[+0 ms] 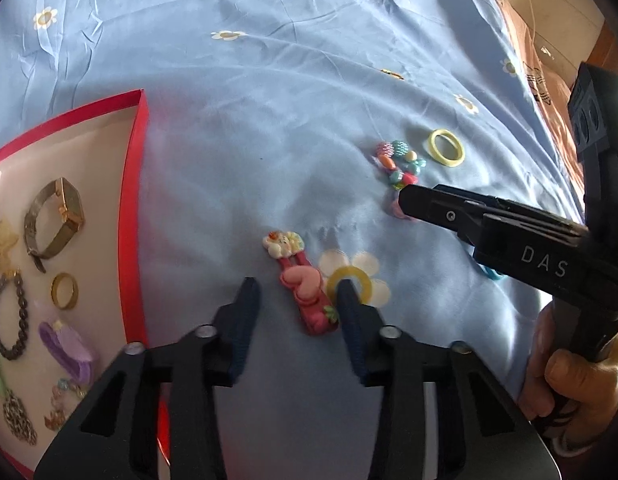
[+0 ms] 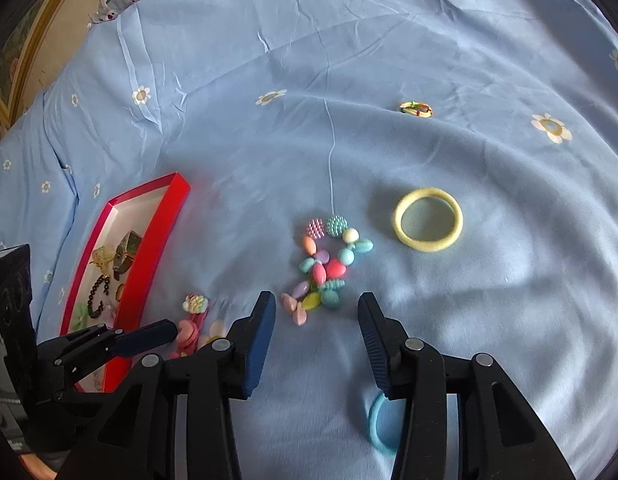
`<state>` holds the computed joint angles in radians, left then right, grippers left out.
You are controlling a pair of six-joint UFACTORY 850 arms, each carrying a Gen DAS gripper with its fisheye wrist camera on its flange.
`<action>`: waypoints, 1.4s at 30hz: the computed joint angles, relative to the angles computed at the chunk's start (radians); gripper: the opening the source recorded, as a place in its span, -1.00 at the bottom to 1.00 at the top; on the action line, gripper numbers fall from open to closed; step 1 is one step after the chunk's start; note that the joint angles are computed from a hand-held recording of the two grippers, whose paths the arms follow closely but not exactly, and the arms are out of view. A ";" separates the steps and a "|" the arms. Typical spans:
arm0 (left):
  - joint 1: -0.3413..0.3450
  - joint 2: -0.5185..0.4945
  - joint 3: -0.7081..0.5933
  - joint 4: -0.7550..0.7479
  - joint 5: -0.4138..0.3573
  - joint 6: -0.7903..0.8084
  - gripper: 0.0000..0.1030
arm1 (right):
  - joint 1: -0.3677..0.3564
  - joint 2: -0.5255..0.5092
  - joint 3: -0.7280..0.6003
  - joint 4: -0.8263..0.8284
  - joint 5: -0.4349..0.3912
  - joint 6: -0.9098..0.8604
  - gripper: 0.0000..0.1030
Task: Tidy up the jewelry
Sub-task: 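Grasp the pink flower hair clip with the left tool while the right tool grasps the pastel bead cluster, then carry the hair clip with the left tool while the right tool carries the bead cluster into the box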
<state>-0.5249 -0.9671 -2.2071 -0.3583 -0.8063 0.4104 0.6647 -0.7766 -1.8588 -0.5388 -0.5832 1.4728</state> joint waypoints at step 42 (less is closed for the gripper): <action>0.131 0.222 0.271 -0.289 0.106 0.179 -0.71 | 0.109 -0.095 -0.253 -0.086 -0.122 -0.069 -0.76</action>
